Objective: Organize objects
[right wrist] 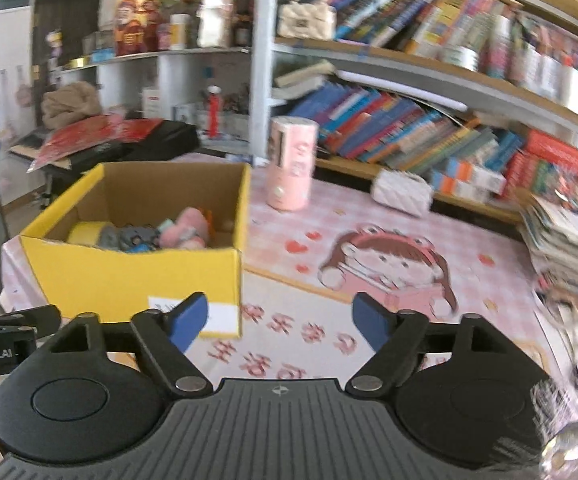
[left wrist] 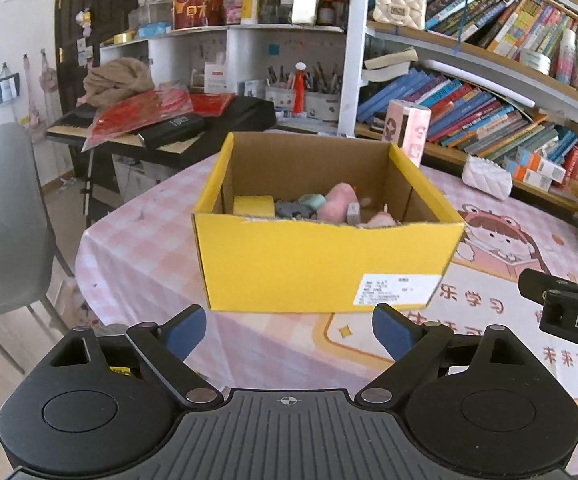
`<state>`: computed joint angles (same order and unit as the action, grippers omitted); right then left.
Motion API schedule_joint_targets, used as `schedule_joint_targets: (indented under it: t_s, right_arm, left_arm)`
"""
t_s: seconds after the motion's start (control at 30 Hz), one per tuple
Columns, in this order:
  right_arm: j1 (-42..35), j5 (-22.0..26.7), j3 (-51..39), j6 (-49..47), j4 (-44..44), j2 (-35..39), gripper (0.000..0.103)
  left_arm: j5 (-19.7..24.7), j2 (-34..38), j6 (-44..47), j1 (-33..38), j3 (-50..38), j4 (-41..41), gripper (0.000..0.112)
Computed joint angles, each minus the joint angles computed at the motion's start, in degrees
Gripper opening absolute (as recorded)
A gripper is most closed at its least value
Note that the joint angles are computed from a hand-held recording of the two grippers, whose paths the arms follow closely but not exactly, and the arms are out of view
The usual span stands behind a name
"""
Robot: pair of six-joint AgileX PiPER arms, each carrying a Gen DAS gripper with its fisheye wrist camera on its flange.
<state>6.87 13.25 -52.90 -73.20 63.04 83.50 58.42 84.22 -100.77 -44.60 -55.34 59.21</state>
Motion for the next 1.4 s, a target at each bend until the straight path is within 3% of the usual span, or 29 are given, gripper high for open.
schedule_joint_targets:
  t_s: [0.1,0.23,0.7,0.93,1.1,1.4]
  right_arm:
    - [0.1,-2.35,2.29,3.24,-2.13,-1.39,0.087]
    - [0.66,-6.25,5.87,3.26,-1.45,-3.42,0.102]
    - [-2.63,-7.38,12.36,53.62,-49.95,-8.89,0.103]
    - [-4.09,-5.87,12.8,71.11,-65.9,-9.7,0.103]
    - [-5.09,-5.13,12.92,72.76,-67.87,-9.97,0.103]
    - [-7.2,-4.54,13.18,64.04,-59.97,-10.21,0.103]
  left_arm:
    - [0.28,0.29,0.39,-1.2,-0.14,-0.21,0.096]
    - [0.21,0.61,0.81,-2.89,-0.06,0.18,0.097]
    - [-2.27,4.26,5.07,-6.16,-2.05,-0.85,0.098]
    - [-3.78,5.53,7.53,-6.48,-3.3,-1.52,0.098]
    - [-4.54,6.79,8.31,-6.52,-4.7,-2.1,0.098]
    - [-4.0,9.24,10.57,-7.7,-7.35,-3.1,0.098]
